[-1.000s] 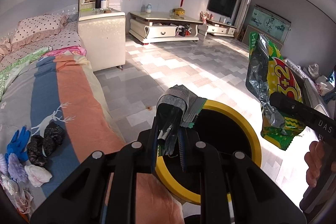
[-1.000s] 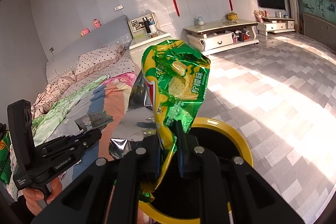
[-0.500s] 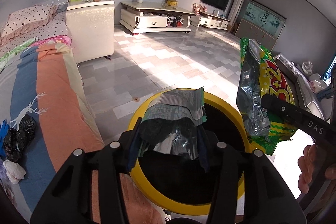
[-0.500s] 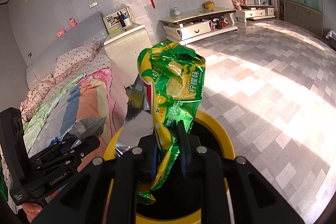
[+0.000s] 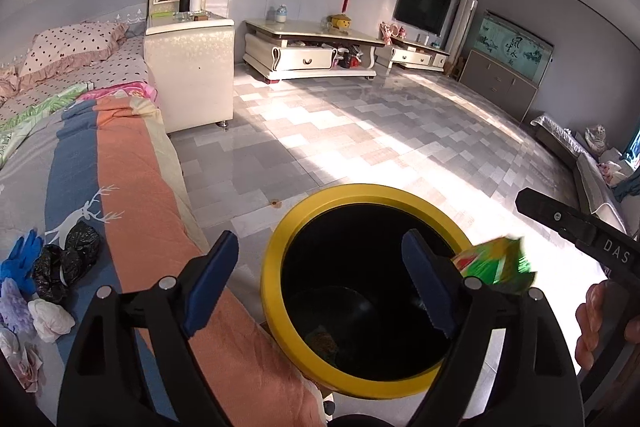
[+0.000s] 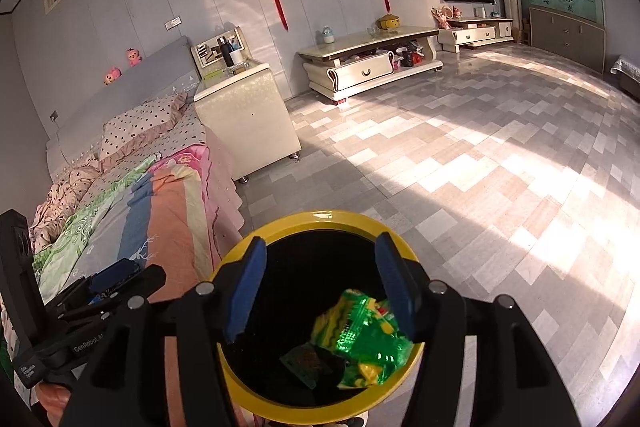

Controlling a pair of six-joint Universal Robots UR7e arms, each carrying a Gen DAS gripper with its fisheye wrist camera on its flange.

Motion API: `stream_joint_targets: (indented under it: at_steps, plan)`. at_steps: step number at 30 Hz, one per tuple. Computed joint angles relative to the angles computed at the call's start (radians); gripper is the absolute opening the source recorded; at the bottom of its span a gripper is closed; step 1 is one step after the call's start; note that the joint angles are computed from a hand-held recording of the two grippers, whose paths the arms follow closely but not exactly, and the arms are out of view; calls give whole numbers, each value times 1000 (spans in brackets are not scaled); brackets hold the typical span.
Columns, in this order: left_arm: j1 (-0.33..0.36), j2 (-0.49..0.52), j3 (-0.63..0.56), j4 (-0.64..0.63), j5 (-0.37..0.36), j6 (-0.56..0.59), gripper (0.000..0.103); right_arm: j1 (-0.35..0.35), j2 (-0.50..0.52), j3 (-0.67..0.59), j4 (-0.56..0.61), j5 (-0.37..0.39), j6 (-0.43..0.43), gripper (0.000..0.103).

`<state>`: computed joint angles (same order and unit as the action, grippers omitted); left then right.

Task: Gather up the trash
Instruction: 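Open the right tool dropping the snack bag while the left tool drops the foil wrapper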

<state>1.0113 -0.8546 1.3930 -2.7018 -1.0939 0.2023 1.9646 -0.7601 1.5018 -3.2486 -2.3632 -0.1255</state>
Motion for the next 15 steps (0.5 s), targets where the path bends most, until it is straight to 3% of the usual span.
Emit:
stream_joint_targets:
  at_steps: [6, 15]
  plan:
    - [-10, -58, 56, -41, 44, -1, 90, 24, 1, 10, -31, -1, -20, 61]
    - [-5, -168, 143, -111, 117, 22, 92, 81, 38, -17, -23, 7, -39, 66]
